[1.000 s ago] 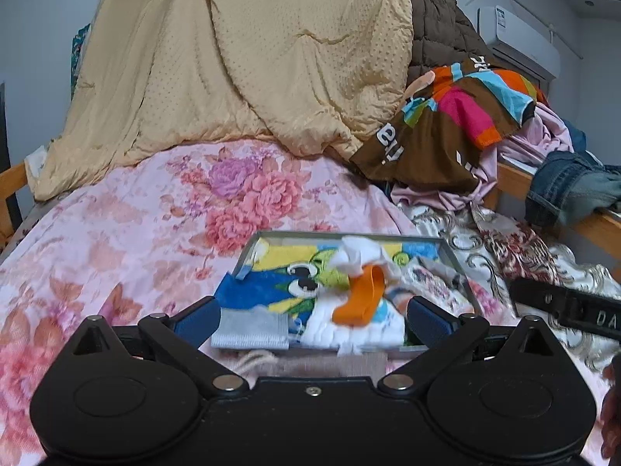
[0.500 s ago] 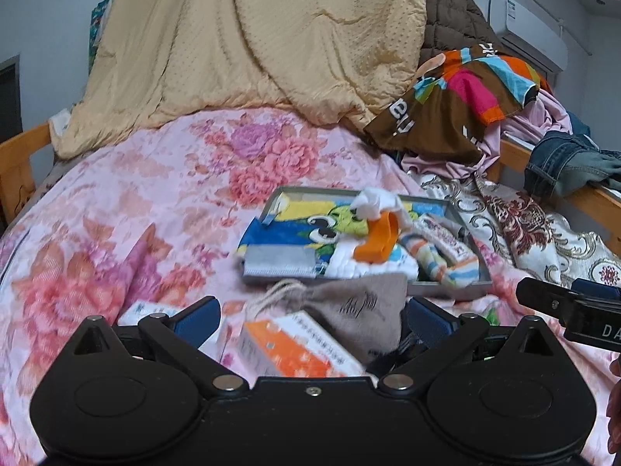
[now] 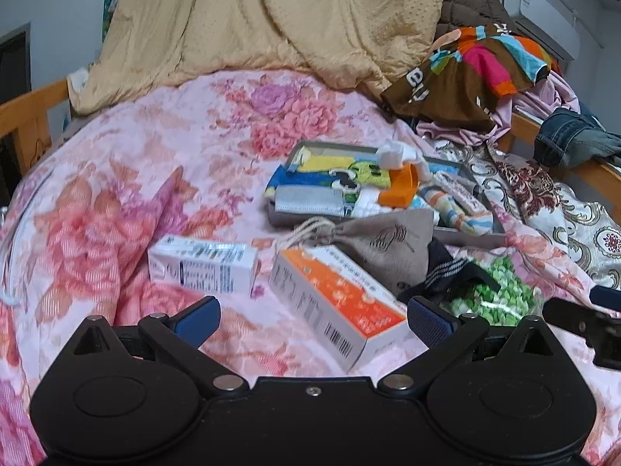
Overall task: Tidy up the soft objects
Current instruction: 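Withdraw both tools from the tray back toward the pile, then move the left tool toward the burlap bag while the right tool approaches the striped sock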
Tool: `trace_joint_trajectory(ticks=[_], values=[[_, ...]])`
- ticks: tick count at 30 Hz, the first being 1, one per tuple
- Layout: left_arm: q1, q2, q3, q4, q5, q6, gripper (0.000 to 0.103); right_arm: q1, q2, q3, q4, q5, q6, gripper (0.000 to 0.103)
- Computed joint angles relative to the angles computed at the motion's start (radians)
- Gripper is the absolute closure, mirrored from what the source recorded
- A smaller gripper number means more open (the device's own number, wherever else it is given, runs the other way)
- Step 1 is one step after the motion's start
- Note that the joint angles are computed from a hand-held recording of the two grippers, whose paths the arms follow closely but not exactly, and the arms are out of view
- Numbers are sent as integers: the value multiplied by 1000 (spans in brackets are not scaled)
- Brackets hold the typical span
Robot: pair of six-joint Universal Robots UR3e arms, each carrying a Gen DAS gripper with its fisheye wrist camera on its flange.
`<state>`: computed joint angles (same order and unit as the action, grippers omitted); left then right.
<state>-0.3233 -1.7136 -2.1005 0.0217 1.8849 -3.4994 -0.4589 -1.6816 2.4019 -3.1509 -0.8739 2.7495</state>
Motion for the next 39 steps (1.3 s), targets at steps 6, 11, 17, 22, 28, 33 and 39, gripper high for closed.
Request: trace_joint_trajectory(ticks=[6,11,17,22,28,33,39], values=[[8,23,-69,27,-28,15,1,0,-71,35,103,-26,-56,0],[16,31,-111,43,-46,26,1,31,-71,23,148,-70,-73,0],[31,33,-144,52,-69,28,1,75,-41,-9,189,-119,-90,0],[37,30,-163,64,-77,35,1,98,-23,-22,200,-139,-103,0],[43,29,-172,67,-85,37,1,109,-16,-34,214,-146,-112,0],[42,28,-171,67,-83,37,1,109,-15,-36,219,-141,-114,0],[44,28,-171,69,-83,39,1,115,-15,-37,218,-138,-111,0]])
